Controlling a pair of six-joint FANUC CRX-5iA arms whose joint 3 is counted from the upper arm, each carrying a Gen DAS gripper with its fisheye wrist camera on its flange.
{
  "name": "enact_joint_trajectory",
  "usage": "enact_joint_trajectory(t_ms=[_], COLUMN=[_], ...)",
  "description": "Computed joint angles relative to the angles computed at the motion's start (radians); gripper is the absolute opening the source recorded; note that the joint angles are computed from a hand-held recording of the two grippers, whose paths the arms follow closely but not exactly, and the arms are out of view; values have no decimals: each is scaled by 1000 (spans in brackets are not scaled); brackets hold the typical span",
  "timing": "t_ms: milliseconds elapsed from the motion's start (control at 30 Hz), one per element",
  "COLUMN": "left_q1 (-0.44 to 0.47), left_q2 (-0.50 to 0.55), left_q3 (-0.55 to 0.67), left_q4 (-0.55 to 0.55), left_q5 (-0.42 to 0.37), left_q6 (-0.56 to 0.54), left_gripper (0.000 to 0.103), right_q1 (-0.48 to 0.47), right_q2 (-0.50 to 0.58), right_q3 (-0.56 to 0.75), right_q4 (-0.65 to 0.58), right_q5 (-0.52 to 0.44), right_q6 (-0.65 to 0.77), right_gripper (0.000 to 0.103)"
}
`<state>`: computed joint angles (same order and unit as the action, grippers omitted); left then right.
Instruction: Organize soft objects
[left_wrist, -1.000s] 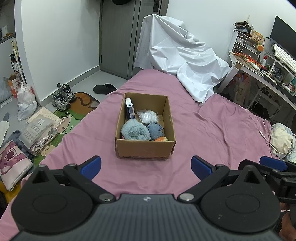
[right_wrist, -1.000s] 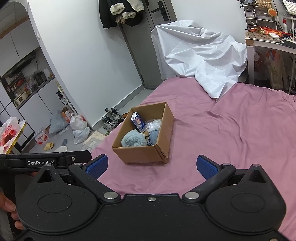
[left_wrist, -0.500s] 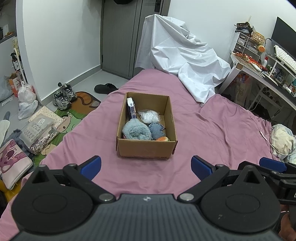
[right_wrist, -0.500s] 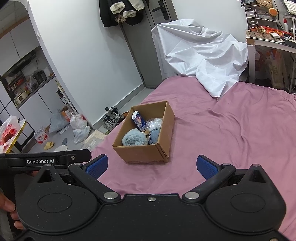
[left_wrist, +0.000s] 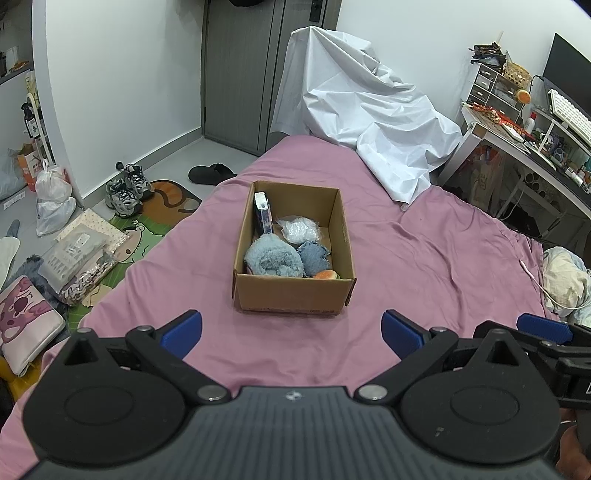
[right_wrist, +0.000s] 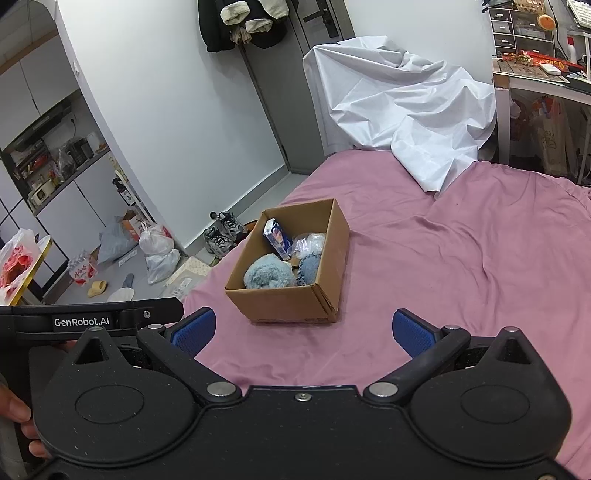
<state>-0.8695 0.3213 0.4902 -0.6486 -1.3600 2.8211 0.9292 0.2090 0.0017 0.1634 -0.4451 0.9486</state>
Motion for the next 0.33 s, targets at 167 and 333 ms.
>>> enact_joint_trajectory(t_ms=[167,333], left_q1=[-5,-9], left_q2=[-2,-13], left_q3=[-8,-30], left_q4=[-11,-17], left_q5=[-5,6], left_q6=[11,23], left_gripper=[102,102], right_q1=[0,4], right_q2=[3,12], right_q3=[2,12], right_q4=[0,3], right_q5=[0,-10], right_q6=[0,-8], right_gripper=[103,103])
